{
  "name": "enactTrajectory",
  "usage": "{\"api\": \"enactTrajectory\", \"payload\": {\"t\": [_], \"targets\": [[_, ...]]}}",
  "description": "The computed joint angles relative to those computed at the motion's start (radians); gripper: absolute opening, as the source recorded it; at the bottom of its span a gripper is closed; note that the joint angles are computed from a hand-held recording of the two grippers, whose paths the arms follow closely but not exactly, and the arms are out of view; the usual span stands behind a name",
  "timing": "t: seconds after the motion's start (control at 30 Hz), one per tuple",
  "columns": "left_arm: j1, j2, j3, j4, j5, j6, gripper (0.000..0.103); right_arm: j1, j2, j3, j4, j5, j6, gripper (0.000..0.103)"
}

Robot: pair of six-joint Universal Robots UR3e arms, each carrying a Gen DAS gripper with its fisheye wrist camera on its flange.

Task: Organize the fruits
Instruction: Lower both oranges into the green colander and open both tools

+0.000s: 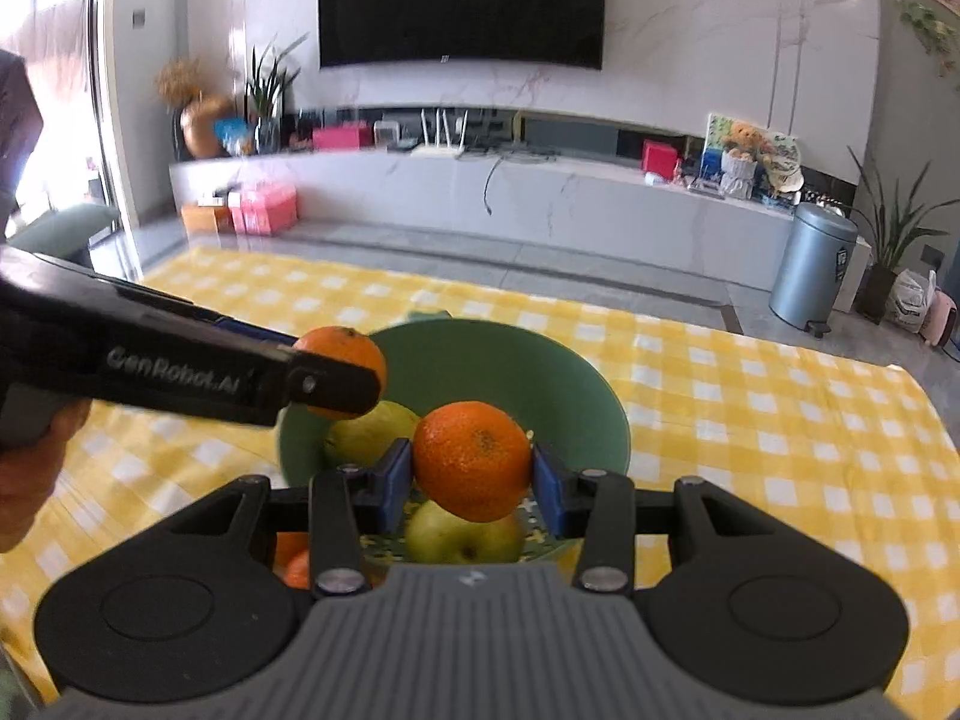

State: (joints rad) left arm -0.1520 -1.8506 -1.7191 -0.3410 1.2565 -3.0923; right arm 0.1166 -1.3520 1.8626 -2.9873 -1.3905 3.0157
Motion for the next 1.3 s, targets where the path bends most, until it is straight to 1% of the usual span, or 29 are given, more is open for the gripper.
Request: {"api": "enactTrajectory", "payload": {"t": [0.13, 0.27, 0.47, 0.63, 0.8, 1.03, 1.1, 1.23, 1.3], "targets": [[0.021, -0.007, 0.008, -0.046, -0.028, 0.03, 0.05, -0.007, 0.073, -0.122, 0.109, 0.002, -0.059, 0.04], [0.031, -0.018, 0.024, -0.068, -0.043, 0.046, 0.05, 0.011, 0.131, -0.222, 0.198, -0.016, -0.122, 0.04], [0.041, -0.046, 0.042, -0.094, -0.06, 0.055, 0.05, 0.026, 0.193, -0.316, 0.268, -0.041, -0.204, 0.04], [0.048, -0.065, 0.051, -0.105, -0.056, 0.052, 0.05, 0.043, 0.226, -0.366, 0.311, -0.061, -0.227, 0.04], [0.053, -0.064, 0.044, -0.096, -0.064, 0.058, 0.05, 0.048, 0.235, -0.371, 0.306, -0.071, -0.247, 0.04], [0.075, -0.055, 0.042, -0.123, -0.106, 0.069, 0.051, 0.054, 0.242, -0.406, 0.349, -0.094, -0.256, 0.04], [0.08, -0.051, 0.038, -0.126, -0.111, 0.067, 0.052, 0.054, 0.24, -0.411, 0.359, -0.099, -0.258, 0.04], [0.097, -0.031, 0.005, -0.089, -0.139, 0.055, 0.061, 0.049, 0.234, -0.427, 0.386, -0.093, -0.24, 0.04], [0.105, -0.012, -0.019, -0.058, -0.149, 0.053, 0.063, 0.049, 0.237, -0.439, 0.396, -0.091, -0.225, 0.04]]}}
